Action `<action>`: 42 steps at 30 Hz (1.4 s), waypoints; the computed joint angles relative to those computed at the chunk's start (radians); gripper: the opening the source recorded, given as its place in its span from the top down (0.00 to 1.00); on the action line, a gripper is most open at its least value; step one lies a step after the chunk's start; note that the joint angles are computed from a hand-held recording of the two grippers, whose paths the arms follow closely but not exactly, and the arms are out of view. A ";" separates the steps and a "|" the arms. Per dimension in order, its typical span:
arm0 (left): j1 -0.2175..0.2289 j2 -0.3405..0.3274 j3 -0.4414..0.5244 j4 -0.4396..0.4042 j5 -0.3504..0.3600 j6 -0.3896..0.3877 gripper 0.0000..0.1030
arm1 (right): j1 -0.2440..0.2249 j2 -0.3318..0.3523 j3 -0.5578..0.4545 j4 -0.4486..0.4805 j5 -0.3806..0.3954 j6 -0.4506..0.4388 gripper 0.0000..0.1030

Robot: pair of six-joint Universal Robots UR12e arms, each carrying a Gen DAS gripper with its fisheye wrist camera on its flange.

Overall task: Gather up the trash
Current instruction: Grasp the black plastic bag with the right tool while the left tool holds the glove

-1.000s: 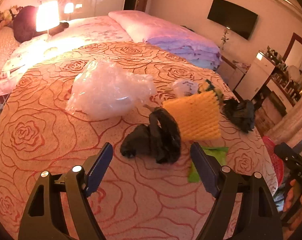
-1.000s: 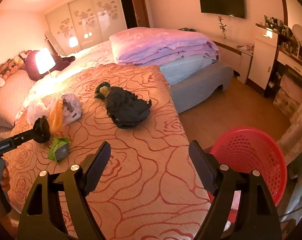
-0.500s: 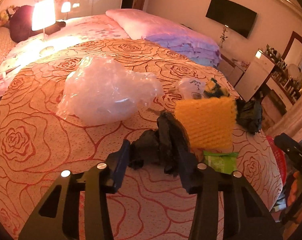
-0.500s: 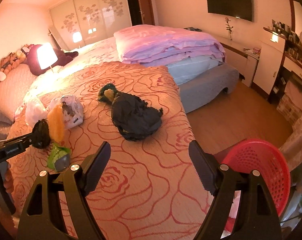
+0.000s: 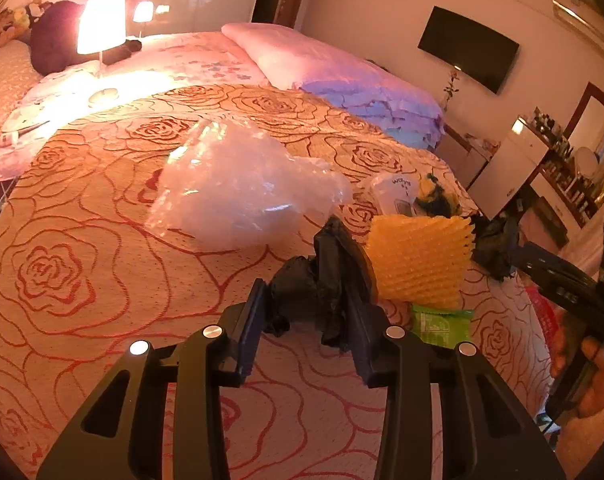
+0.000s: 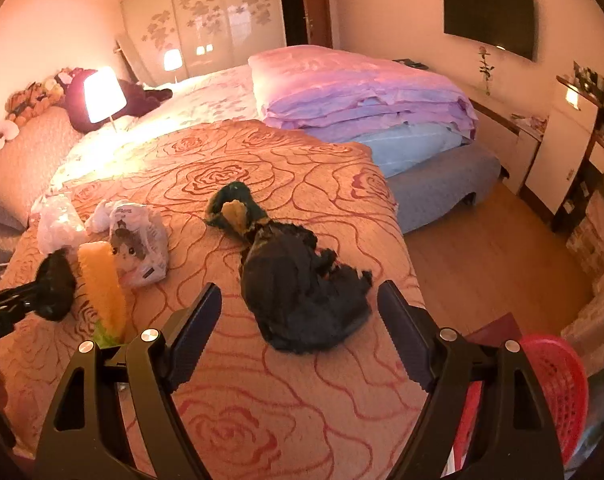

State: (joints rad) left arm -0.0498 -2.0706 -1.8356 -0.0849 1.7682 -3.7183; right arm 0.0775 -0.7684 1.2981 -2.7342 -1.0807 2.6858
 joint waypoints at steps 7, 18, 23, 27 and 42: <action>0.002 0.006 -0.011 0.007 0.008 -0.012 0.65 | 0.015 0.024 -0.037 0.036 -0.029 -0.025 0.27; -0.006 0.015 -0.021 0.014 0.020 -0.012 0.65 | 0.006 0.013 -0.019 0.063 -0.009 -0.024 0.54; -0.012 0.019 -0.024 0.023 0.026 -0.007 0.65 | -0.005 -0.009 0.013 0.037 0.021 -0.004 0.54; -0.019 0.023 -0.023 0.032 0.029 0.001 0.65 | -0.015 -0.029 0.040 0.015 0.039 0.013 0.54; -0.052 0.030 0.003 0.067 0.043 0.053 0.65 | -0.046 -0.091 0.126 -0.091 0.087 0.064 0.54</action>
State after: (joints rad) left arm -0.1019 -2.0408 -1.8325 -0.0176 1.8115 -3.6649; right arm 0.0318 -0.8595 1.4239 -2.8255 -0.9937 2.7500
